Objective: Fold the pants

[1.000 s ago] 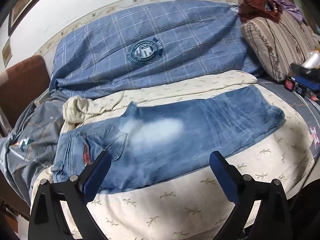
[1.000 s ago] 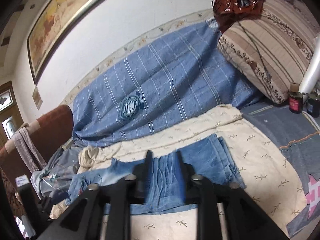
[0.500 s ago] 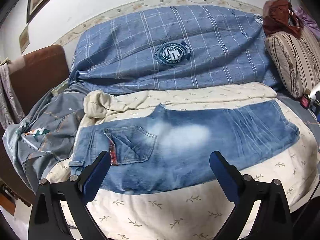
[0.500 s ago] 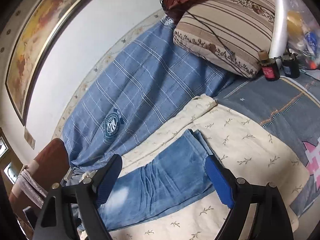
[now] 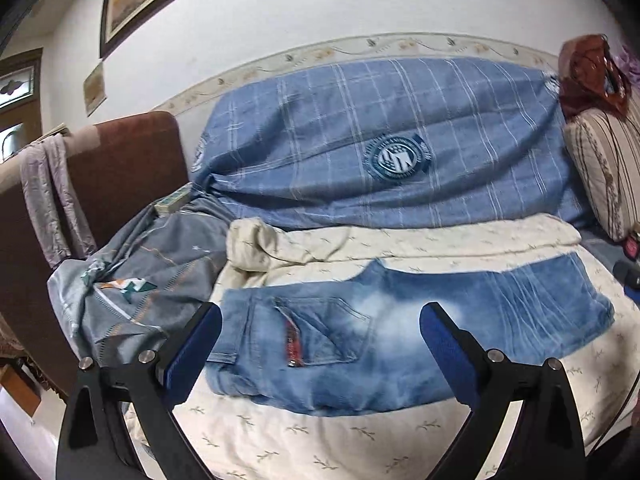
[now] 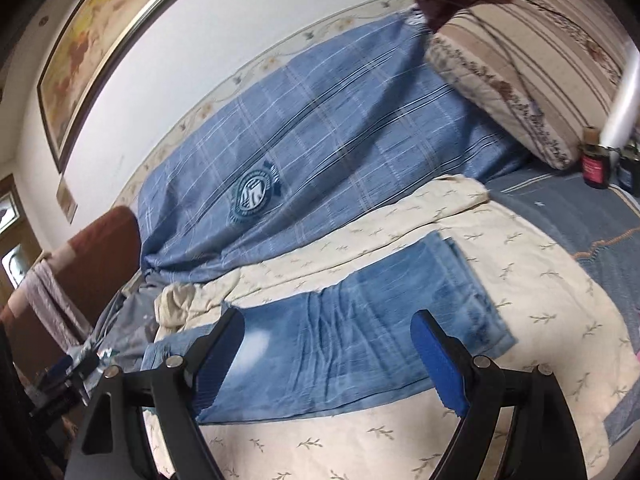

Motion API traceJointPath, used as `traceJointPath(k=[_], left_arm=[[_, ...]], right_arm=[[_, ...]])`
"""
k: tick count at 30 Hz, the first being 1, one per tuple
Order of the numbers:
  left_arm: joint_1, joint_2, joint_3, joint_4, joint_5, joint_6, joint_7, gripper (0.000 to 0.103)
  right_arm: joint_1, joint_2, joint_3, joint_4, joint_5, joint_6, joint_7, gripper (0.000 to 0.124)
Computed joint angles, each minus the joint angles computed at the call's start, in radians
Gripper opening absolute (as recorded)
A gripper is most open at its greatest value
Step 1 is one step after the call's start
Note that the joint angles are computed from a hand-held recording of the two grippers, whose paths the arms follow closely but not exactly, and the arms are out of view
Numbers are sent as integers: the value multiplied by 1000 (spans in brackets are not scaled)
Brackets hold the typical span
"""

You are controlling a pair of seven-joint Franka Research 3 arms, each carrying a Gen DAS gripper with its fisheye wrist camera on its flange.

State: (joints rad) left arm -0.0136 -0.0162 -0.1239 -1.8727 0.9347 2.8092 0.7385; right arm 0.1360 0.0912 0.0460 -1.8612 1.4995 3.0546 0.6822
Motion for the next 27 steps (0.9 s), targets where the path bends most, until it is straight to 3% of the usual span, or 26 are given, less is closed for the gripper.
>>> traceJointPath(k=[9,27], left_arm=[[29,-6,17,12,4,-31,-45,100],[48,-1,23,28,32,-64,-104,100]], right_arm=[[13,22,16,-5,-197,28,143,88],[-28,4,16,-44,-240,63,239,88]])
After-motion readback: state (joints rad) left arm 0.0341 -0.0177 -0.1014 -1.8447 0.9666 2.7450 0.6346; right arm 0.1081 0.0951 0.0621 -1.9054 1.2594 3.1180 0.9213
